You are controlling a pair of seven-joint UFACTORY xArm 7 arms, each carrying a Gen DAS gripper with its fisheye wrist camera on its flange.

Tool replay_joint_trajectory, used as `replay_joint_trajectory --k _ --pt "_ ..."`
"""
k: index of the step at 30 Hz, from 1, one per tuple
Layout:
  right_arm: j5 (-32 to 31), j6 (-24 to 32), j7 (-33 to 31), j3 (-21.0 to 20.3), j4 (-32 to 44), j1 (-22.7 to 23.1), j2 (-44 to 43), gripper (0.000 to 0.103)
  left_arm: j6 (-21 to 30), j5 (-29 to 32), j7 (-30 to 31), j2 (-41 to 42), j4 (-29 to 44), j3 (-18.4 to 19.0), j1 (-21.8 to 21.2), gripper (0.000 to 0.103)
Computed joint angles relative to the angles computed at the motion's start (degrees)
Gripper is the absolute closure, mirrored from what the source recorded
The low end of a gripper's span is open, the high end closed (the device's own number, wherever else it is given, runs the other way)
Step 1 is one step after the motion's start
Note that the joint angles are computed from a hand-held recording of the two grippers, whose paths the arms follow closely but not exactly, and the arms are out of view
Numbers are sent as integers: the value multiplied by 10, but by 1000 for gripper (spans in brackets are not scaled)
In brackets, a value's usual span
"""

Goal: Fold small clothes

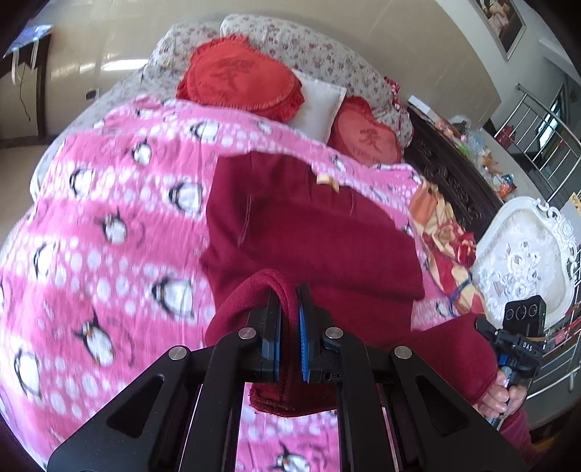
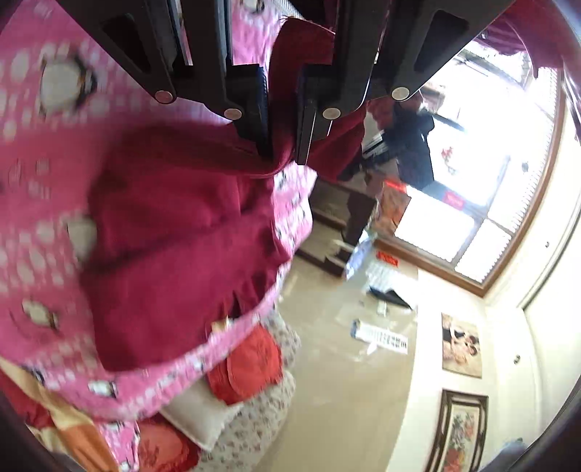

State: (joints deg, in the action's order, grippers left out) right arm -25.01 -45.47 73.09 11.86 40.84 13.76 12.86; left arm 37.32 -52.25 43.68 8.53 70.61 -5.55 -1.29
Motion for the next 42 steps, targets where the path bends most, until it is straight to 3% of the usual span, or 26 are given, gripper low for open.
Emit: replay_joint_trajectory --k 4,6,10,12,13,14,15,16,17,18,19,21,24,26,28,30,32,34,35,37,39,42 --pt "-41 30 31 -12 79 -43 39 92 -7 20 -46 84 112 -12 -5 97" --pt "-67 59 48 -10 132 -68 71 92 -30 70 -95 141 179 -15 -20 97" --pt "-125 115 135 27 245 -146 164 92 -29 171 -205 253 318 -2 -47 97" --pt "-167 175 184 77 292 -206 203 80 -6 200 -236 298 380 -5 -46 96" --pt "-161 188 199 72 297 -208 207 61 17 210 -253 323 419 -9 -41 95" --pt "-131 178 201 54 292 -199 204 51 35 221 -270 346 453 -12 -37 93" --pt "-86 144 180 47 276 -198 202 51 47 230 -278 358 473 -18 -32 87" --pt "-65 126 164 52 265 -208 197 51 56 240 -284 369 492 -22 -27 73" --pt "-56 113 163 33 248 -200 179 51 46 246 -286 367 489 -27 -23 61" --pt "-39 110 143 18 224 -190 154 51 29 249 -286 360 478 -35 -17 38" --pt "-36 116 127 9 208 -183 132 51 4 239 -277 349 459 -51 -3 27" --pt "-69 158 94 11 184 -178 86 51 -22 214 -255 334 434 -82 21 26" --pt "-98 192 9 14 163 -144 45 51 -25 220 -239 319 416 -85 23 26" --pt "-142 251 -14 56 187 -153 50 51 -44 222 -217 305 384 -89 21 26" --pt "-183 355 -39 101 248 -160 81 51 -51 236 -217 301 366 -82 8 26" --pt "-183 424 -91 88 324 -121 128 51 -54 252 -221 307 363 -75 -5 26" --pt "-167 455 -102 60 403 -86 181 51 -48 286 -252 328 386 -54 -29 26" --pt "-162 481 -86 5 471 -44 222 51 -12 328 -287 368 441 -33 -51 26" --pt "-140 524 -91 -14 515 -28 249 51 14 352 -311 395 480 -19 -63 26" --pt "-97 592 -113 -14 572 -33 291 51 53 380 -348 433 534 -7 -70 26" --pt "-60 585 -143 8 582 -54 308 51 62 382 -359 428 524 -16 -57 26" --pt "-46 513 -143 2 481 -61 238 51 34 349 -316 378 438 -50 -16 26"
